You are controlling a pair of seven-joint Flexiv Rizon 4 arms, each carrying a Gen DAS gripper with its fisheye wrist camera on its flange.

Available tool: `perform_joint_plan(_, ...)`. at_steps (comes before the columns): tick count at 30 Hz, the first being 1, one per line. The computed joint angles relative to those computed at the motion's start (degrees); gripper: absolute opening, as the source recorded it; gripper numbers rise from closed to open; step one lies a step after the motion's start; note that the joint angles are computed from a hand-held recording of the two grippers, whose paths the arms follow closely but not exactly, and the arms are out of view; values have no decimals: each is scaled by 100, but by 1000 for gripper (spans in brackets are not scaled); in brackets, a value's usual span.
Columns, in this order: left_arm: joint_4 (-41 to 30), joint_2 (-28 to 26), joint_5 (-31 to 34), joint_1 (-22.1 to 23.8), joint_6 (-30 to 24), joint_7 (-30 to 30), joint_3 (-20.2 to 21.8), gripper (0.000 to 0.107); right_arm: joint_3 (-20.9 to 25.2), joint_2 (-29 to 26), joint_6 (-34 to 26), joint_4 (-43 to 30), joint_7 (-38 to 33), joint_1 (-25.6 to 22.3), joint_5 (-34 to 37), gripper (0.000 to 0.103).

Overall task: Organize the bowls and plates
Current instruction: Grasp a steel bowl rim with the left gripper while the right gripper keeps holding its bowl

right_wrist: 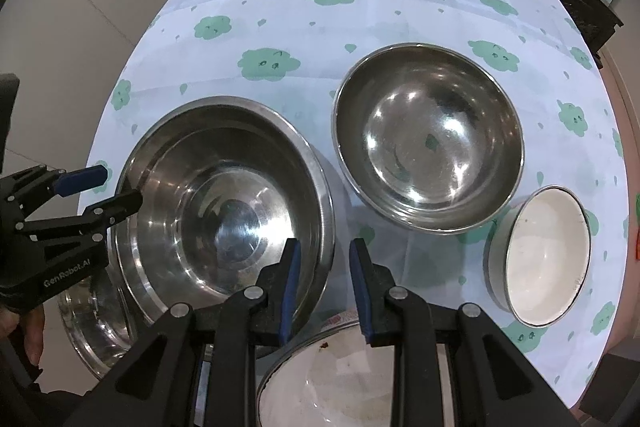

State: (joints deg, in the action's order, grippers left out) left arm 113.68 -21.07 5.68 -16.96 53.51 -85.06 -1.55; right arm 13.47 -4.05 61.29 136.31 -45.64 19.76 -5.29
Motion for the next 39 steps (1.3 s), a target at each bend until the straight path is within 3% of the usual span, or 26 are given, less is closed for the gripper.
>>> perform_joint_plan(15,-6,-123,-87,38,17,132,-22,50,22,-209,-27,-79,-198,19,121,27)
perform_joint_plan(21,-41,-199,-185,66,-6,233,-50,31,41,-250,-22,-121,-333,16,255,26)
perform_joint_plan(26,-5,-221,-305,70,51,359,-97,17,69,-274,-12,-135,-416,27,370,18)
perform_joint_plan(39,53,-72,-263,-10,118,258,-69,16,50,-147,60,-54,-317,48,271,17)
